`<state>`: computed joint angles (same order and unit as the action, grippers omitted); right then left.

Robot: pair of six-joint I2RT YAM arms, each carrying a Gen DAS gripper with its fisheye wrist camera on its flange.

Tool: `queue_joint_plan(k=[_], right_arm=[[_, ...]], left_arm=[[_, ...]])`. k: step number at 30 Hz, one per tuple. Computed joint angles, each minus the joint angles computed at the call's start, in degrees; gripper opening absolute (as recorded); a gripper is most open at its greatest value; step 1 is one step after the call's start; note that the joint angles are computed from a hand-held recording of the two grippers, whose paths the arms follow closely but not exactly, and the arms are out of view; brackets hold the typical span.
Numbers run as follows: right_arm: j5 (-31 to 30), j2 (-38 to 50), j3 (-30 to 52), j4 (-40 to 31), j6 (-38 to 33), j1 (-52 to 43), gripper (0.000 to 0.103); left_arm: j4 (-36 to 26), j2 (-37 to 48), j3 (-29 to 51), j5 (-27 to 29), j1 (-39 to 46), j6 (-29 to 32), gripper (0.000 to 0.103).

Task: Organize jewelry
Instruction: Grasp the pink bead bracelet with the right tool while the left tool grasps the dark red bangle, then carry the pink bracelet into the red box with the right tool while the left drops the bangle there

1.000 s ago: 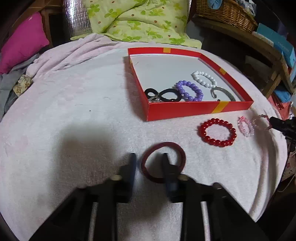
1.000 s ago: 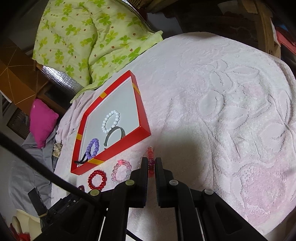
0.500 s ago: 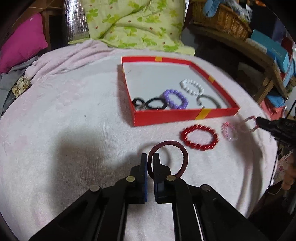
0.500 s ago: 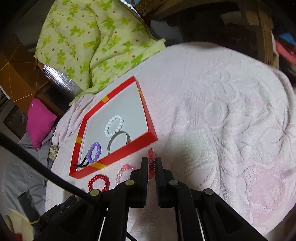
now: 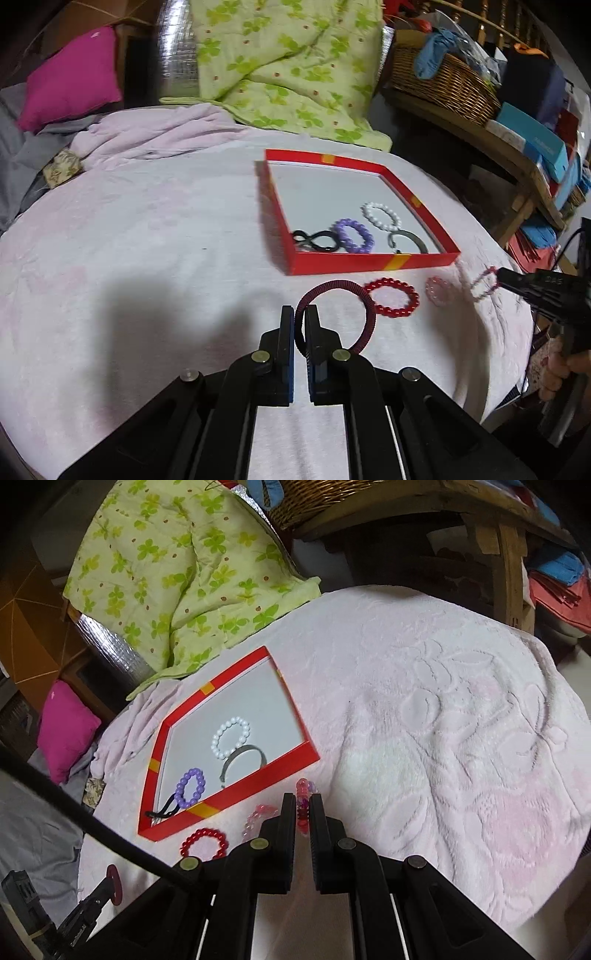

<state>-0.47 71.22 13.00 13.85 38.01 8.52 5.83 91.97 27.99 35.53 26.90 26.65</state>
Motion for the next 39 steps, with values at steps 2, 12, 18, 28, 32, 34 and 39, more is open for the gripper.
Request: queue_joint_plan(k=[2, 12, 18, 28, 32, 34, 39], right_arm=[[1.09, -3.05, 0.83, -3.46, 0.71, 1.70, 0.008], [5.52, -11.61, 6.38, -13.44, 0.29, 9.33, 0.008], [2.92, -12.02, 7.40, -12.28, -1.52, 8.59, 0.008], [-8.41, -14.99, 5.95, -11.35, -7.78, -2.44, 0.008], [-14.53, -13.99, 5.41, -9.53, -9.88, -8.60, 0.008], [-17.39, -12.56, 5.07, -7.52, -10.13, -11.19, 0.008], [-22.68, -6.08, 5.58, 0.27, -8.50, -14.65, 0.008]], left_arm=[[-1.54, 0.35, 0.83, 1.41, 1.64, 0.36, 0.006], [-1.54, 1.52, 1.82, 2.04, 4.68, 1.20, 0.006], [-0.21, 1.95, 1.97, 0.82, 4.14, 0.30, 0.006], [3.34, 1.90, 0.90, -2.22, 1.33, -0.91, 0.006], [5.67, 0.78, -0.49, -2.08, -0.17, -0.97, 0.006], [7.35, 0.22, -1.22, -1.90, -0.89, -1.21, 0.006], [8.08, -0.31, -0.67, 0.70, -1.98, -2.33, 0.006]])
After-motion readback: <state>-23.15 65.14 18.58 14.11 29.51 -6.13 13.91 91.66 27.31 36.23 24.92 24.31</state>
